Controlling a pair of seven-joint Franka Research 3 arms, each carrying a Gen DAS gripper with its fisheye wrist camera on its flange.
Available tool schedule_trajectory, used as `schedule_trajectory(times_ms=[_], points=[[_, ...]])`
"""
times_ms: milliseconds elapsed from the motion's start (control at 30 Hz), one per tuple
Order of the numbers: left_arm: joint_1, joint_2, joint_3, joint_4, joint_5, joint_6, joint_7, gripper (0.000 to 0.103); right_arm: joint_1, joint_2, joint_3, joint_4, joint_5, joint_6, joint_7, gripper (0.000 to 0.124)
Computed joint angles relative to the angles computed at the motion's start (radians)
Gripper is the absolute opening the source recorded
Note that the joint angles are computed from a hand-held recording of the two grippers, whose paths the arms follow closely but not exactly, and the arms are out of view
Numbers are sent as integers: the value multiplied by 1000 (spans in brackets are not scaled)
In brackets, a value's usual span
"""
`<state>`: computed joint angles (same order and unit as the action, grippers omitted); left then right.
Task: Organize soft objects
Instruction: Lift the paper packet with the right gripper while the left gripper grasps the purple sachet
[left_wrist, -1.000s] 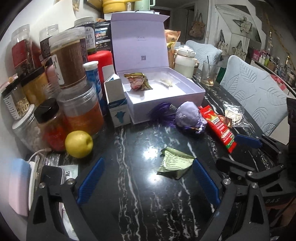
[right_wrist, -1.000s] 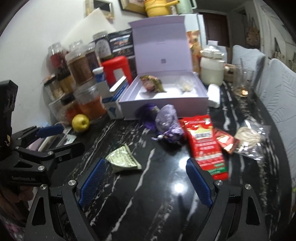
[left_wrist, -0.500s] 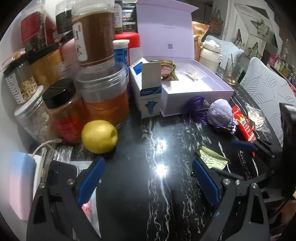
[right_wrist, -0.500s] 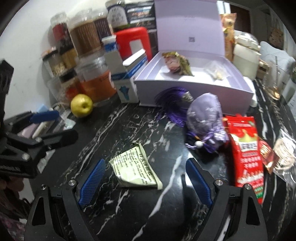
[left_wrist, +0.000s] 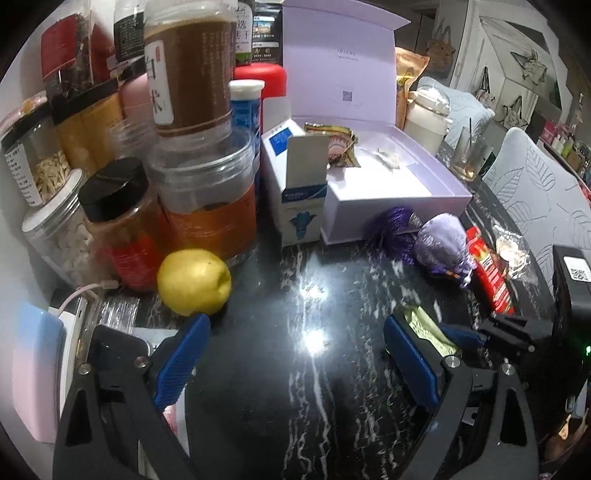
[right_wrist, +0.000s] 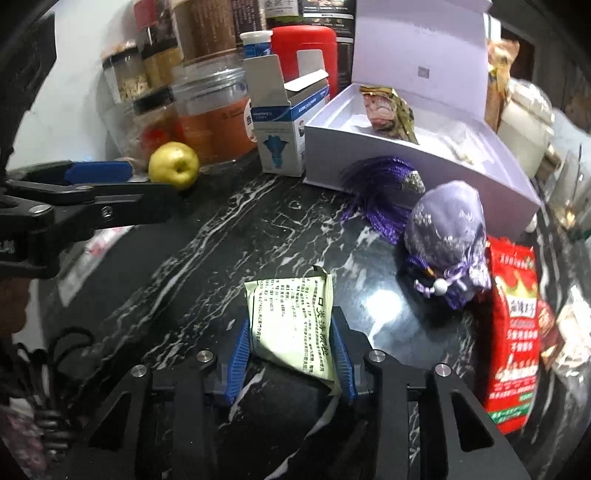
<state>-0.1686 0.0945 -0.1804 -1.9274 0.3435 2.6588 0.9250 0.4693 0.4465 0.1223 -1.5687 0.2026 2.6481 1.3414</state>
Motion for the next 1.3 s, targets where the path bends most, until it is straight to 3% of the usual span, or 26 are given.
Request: schedule_trajectory(times_ms=[333, 500, 867, 1067, 1300], points=[[-32, 83, -20, 114, -28, 5, -8, 97, -115, -145, 44, -164, 244, 77, -79, 38], [-68, 164, -30, 216, -34, -15, 13, 97, -98, -216, -15, -255, 160, 151, -10, 38], [-139, 361, -43, 475, -49, -69, 132, 97, -143, -290, -61, -353, 77, 194, 95, 38], [-170, 472, -21, 626, -55, -119, 166, 97, -155, -276, -84, -332, -14, 202, 174, 38], [-166, 599, -33, 789, -125, -199, 248, 97, -159, -240, -85, -290, -42, 189, 210, 38]])
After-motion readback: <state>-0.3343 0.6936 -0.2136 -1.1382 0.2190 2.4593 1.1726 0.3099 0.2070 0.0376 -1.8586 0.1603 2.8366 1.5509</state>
